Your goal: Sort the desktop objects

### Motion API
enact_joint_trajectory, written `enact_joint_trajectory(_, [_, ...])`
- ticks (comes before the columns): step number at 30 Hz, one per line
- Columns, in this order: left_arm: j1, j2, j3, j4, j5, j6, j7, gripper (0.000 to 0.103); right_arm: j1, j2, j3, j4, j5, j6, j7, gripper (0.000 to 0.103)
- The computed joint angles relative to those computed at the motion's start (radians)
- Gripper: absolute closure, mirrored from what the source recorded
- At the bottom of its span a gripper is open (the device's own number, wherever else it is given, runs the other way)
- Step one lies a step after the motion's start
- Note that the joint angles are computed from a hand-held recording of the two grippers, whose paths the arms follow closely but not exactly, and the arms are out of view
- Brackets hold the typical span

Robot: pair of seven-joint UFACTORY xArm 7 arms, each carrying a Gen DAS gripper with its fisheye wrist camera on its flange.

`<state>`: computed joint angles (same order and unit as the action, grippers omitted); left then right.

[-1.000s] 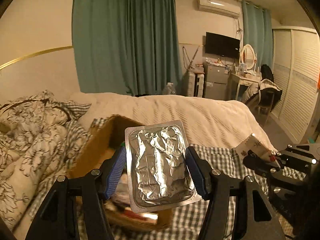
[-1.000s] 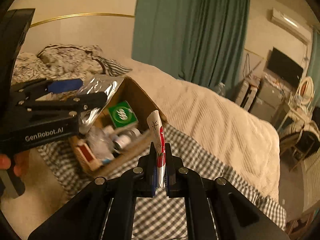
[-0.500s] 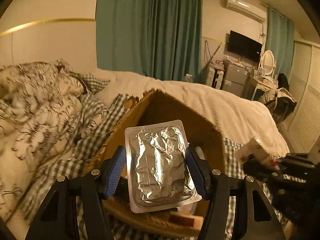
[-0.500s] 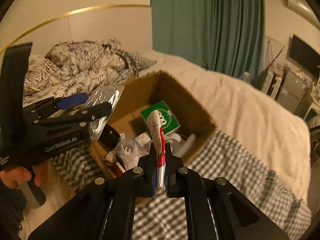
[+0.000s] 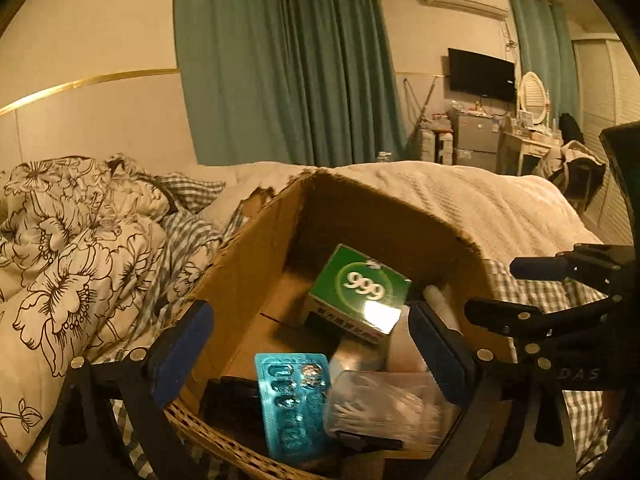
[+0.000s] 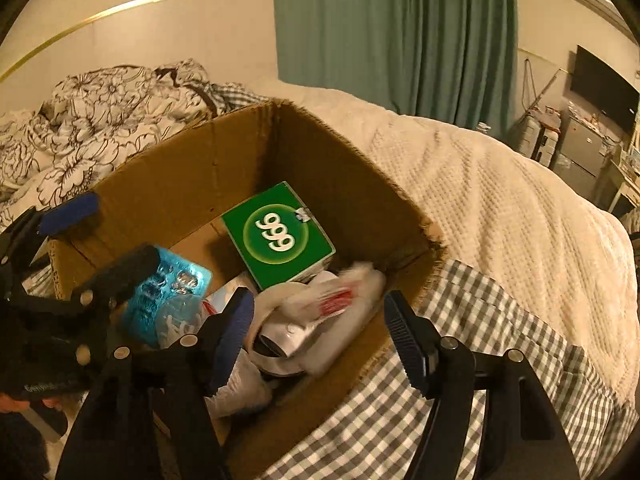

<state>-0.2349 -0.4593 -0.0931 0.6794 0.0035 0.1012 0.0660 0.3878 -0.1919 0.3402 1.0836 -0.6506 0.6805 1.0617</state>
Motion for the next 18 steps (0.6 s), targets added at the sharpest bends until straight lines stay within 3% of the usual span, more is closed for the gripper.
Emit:
enact_joint_trajectory(3, [-0.07, -0.046, 0.053, 0.019, -0.056, 0.083, 0.023, 0.003, 0.007, -0.063, 0.015, -0.008, 0.016, 0.067, -0.004, 0.026])
enact_joint_trajectory(5, [-0.08, -0.112, 0.058, 0.022, -0.083, 0.13, 0.019, 0.003, 0.0, -0.118, 0.053, -0.002, 0.002, 0.161, 0.024, 0.013])
enact_joint_trajectory(8, [-0.034, -0.216, 0.014, 0.018, -0.07, 0.188, -0.019, 0.0, 0.001, -0.22, 0.095, 0.006, 0.033, 0.289, 0.039, 0.0])
enact_joint_trajectory(13, [0.011, -0.365, -0.023, 0.025, -0.04, 0.326, -0.061, 0.0, -0.004, -0.411, 0.142, -0.006, 0.142, 0.436, 0.014, 0.0])
enact_joint_trajectory(15, [0.049, -0.403, -0.056, 0.013, -0.034, 0.369, -0.123, 0.0, -0.007, -0.462, 0.152, -0.018, 0.194, 0.493, -0.002, 0.001])
enact_joint_trajectory(16, [0.038, -0.415, -0.052, -0.011, -0.043, 0.352, -0.137, 0.0, -0.023, -0.499, 0.17, -0.044, 0.198, 0.504, 0.02, 0.001])
enact_joint_trajectory(18, [-0.062, -0.429, 0.01, -0.113, -0.092, 0.199, -0.103, 0.0, -0.08, -0.629, 0.242, -0.154, 0.158, 0.486, 0.14, 0.001])
